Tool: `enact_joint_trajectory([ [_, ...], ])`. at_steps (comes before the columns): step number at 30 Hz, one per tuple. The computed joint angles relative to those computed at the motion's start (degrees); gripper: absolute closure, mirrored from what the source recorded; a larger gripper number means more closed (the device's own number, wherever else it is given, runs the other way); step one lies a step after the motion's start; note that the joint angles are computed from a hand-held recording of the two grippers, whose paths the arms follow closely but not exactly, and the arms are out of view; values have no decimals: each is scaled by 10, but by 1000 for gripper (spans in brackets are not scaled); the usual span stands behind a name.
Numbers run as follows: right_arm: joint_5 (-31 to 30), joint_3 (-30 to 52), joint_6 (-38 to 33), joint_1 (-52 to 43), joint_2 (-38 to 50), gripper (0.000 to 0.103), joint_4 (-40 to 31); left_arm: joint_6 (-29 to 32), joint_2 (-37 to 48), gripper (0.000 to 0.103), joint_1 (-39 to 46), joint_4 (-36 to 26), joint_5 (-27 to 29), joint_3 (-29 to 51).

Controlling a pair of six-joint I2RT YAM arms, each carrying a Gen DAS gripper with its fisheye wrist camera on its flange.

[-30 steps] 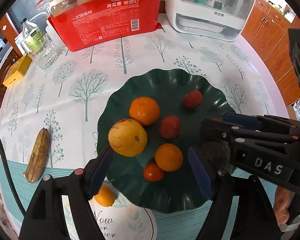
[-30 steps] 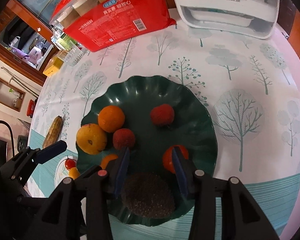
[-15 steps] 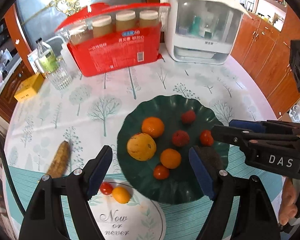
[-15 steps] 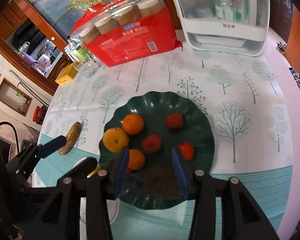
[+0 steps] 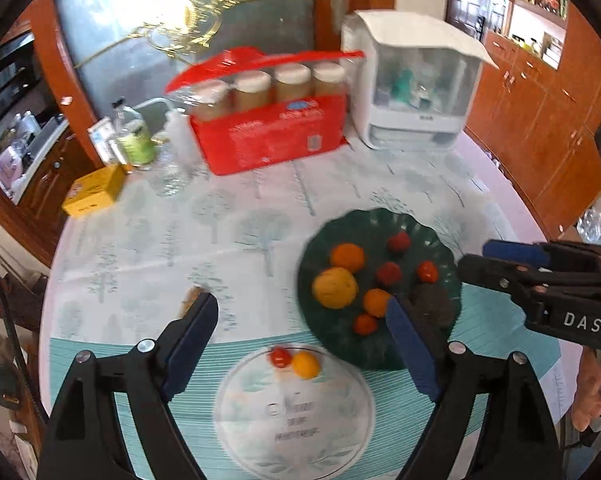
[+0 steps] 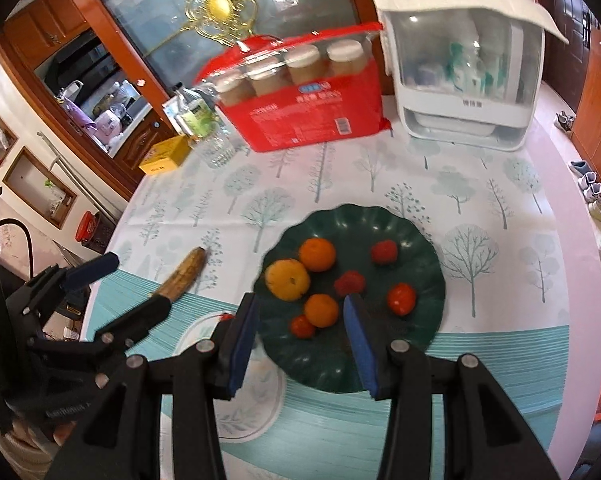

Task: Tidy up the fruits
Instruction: 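Withdraw both tools from the green plate toward the banana and white plate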

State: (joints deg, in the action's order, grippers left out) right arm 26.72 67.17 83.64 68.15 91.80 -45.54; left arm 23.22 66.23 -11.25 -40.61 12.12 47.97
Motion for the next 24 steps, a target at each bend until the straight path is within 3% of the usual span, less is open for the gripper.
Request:
enact_joint_trajectory([
  [13,4,275,6,7,188,58,-101,238,82,11,228,-97,113,148],
  [24,-14,496,-10,-3,373,58,-177,331,241,11,275,-87,122,220],
])
